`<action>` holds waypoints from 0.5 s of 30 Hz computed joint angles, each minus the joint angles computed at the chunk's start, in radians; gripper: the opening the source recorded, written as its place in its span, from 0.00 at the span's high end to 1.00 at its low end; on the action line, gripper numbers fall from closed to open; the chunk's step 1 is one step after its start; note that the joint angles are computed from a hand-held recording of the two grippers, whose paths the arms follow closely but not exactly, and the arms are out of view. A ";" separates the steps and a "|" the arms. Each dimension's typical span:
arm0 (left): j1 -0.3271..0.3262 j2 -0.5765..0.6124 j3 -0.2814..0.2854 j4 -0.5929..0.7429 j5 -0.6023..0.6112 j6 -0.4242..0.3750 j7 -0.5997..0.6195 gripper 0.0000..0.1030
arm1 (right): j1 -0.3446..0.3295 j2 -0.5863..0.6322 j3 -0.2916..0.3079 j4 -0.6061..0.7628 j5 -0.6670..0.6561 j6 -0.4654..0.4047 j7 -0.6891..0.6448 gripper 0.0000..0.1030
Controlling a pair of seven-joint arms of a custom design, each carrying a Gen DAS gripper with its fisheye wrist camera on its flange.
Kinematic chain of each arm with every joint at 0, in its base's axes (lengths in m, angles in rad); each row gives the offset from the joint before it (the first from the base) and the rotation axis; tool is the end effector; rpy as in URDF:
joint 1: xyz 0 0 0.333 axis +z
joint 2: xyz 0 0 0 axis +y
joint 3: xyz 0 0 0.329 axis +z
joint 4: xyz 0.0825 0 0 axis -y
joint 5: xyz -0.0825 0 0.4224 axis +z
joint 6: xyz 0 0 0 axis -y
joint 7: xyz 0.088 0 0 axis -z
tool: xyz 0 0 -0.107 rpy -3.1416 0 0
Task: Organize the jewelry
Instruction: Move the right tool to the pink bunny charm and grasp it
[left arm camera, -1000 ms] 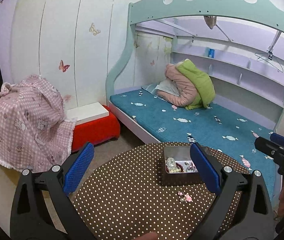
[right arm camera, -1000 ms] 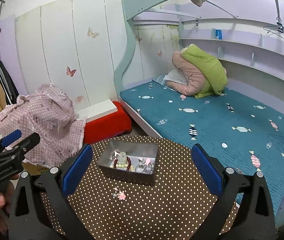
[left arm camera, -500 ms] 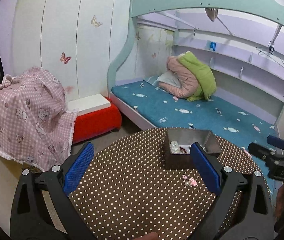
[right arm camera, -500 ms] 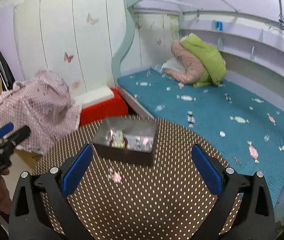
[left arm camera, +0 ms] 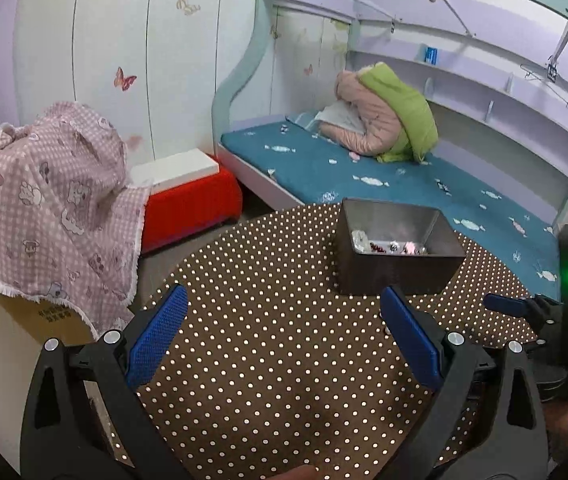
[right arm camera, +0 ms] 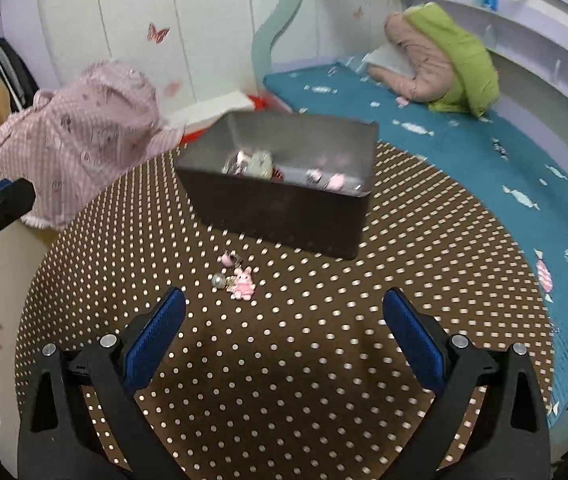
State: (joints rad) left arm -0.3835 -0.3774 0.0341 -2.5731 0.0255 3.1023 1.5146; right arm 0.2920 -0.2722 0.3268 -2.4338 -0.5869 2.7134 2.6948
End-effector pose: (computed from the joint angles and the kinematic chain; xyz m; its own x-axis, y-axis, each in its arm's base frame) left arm 0.4551 -0.1672 0.4923 -0.3258 -0.9448 0.0361 -0.5925 0.1742 -0.7865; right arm 0.4077 0.3195 0.4461 0.0104 -0.9966 -0.0815 -0.7818 0.0427 -0.6221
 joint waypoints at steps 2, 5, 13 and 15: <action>0.009 0.012 -0.009 0.003 0.003 -0.004 -0.005 0.06 | 0.006 0.024 -0.010 0.008 0.010 0.016 -0.024 0.10; 0.026 0.028 -0.024 0.008 0.009 -0.011 -0.012 0.06 | 0.024 0.078 -0.029 0.036 0.033 0.025 -0.081 0.25; 0.052 0.058 -0.043 0.020 0.008 -0.023 -0.023 0.06 | 0.068 0.138 -0.062 0.084 -0.042 0.018 -0.124 0.60; 0.057 0.067 -0.047 0.027 0.007 -0.025 -0.024 0.06 | 0.080 0.137 -0.069 0.083 -0.048 0.018 -0.144 0.72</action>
